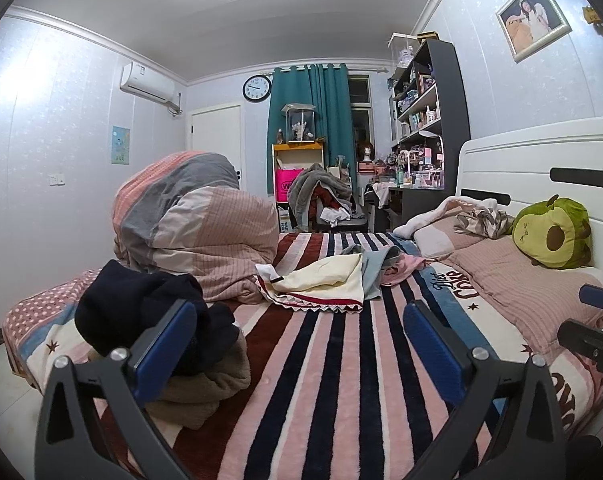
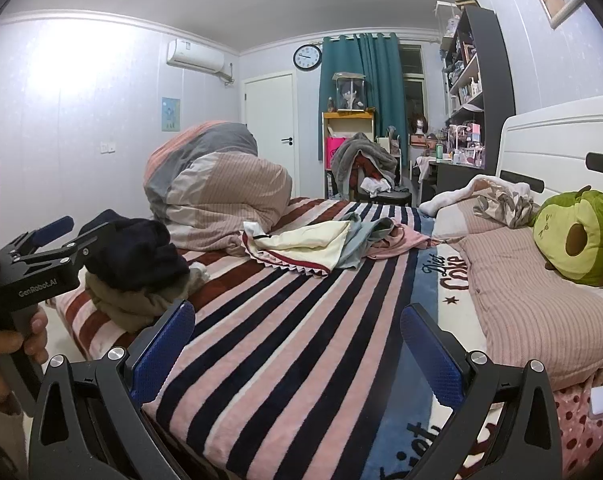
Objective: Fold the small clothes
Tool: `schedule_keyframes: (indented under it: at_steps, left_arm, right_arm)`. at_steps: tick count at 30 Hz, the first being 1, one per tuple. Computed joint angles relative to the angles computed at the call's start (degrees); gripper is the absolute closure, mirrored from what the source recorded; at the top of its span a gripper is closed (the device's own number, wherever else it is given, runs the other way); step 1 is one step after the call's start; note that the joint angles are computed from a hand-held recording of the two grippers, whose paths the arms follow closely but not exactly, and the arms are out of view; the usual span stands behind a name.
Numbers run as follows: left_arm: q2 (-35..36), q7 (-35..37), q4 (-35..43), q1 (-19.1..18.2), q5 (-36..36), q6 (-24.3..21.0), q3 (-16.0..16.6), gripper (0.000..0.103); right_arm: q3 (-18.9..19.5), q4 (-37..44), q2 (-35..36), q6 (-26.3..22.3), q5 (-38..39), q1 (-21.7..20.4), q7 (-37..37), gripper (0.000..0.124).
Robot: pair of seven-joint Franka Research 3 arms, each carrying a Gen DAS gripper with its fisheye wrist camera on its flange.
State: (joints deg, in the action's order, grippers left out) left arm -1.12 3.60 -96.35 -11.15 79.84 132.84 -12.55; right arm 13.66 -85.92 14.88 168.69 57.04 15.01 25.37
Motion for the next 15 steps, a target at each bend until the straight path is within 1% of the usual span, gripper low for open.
schedule_keyframes:
  at_steps: [15]
  left_arm:
    - [-0.4,-0.4,-0.5,0.4,0.4,0.2,0.1,0.001]
  right_arm:
    - [0.0,0.4,0.3,-0.1,0.2,-0.2,0.0,0.022]
